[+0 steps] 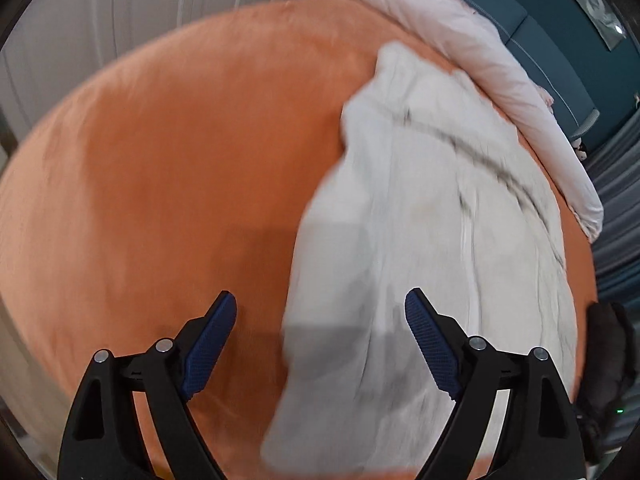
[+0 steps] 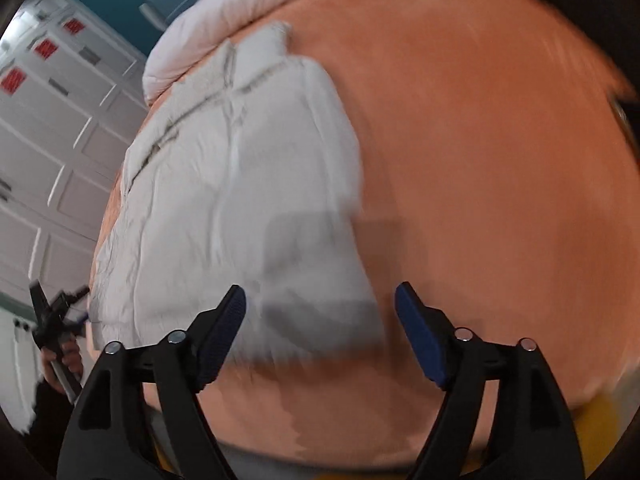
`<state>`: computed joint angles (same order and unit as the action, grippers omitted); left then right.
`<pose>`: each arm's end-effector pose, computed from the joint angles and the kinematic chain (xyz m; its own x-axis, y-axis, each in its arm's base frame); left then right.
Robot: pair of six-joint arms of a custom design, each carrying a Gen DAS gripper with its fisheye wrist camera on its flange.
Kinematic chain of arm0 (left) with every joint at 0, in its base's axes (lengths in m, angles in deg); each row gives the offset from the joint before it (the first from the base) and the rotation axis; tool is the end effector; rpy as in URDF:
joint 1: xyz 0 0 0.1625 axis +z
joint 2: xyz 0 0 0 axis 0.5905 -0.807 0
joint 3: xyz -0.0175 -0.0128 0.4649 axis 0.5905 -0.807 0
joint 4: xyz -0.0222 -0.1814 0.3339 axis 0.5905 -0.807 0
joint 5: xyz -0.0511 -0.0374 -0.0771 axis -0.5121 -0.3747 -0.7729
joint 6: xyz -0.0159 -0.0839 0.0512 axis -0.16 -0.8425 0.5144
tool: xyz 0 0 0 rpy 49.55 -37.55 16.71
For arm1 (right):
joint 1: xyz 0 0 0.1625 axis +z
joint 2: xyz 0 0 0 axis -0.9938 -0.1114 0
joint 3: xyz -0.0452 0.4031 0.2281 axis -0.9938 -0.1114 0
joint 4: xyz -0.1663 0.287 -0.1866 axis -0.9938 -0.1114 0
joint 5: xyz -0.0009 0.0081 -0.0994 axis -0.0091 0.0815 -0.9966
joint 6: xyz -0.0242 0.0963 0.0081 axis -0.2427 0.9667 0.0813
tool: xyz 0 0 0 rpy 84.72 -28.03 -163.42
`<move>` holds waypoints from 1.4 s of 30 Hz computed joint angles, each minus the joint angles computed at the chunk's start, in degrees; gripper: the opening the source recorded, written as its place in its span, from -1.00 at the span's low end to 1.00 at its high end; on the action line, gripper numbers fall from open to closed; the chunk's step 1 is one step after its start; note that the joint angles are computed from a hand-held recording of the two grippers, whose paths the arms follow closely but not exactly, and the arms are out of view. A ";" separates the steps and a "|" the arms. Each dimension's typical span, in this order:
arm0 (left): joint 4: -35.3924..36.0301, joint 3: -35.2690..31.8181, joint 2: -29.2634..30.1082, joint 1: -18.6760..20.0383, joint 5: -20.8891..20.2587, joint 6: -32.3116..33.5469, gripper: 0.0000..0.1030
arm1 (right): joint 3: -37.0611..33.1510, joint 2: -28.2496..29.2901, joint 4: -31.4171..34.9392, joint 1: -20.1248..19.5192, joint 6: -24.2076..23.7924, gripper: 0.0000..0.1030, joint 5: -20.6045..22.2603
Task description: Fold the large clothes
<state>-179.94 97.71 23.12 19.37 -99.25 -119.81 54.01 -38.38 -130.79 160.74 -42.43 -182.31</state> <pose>-0.1342 -0.5557 0.2481 -0.8443 -0.4072 -0.3483 -0.1160 0.7735 -0.6231 -0.0102 -0.5659 0.2962 -0.9599 0.0951 0.2637 -0.0347 0.8932 -0.4484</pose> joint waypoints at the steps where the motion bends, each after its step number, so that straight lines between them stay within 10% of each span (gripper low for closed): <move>1: -0.33 0.85 -0.25 0.07 -1.52 -0.97 0.63 | 0.44 0.32 -0.10 -0.59 1.28 0.50 1.47; 5: -0.94 1.54 1.65 -1.10 -2.96 -3.78 0.38 | 2.02 1.58 -4.09 -0.90 4.09 0.51 5.38; 9: 2.66 -0.27 2.66 -3.28 -1.34 -3.05 -0.57 | 0.52 2.66 -2.86 -0.36 7.26 -0.59 7.90; 12: 1.75 0.98 0.49 -5.40 -0.90 -1.41 -0.87 | 2.69 0.40 -5.04 0.77 4.57 -0.82 8.81; 19: 9.00 4.70 -7.69 -12.91 -1.00 -4.21 -0.91 | 6.73 -7.64 -2.42 4.37 -2.38 -0.88 6.94; 30: 32.17 15.46 -20.82 -27.86 -14.19 -26.59 -0.91 | 15.03 -26.16 21.18 4.13 -7.21 -0.88 -3.67; 42: 32.92 18.32 -21.93 -30.39 -13.09 -31.07 -0.91 | 15.69 -24.10 18.42 0.35 -6.88 -0.87 -1.02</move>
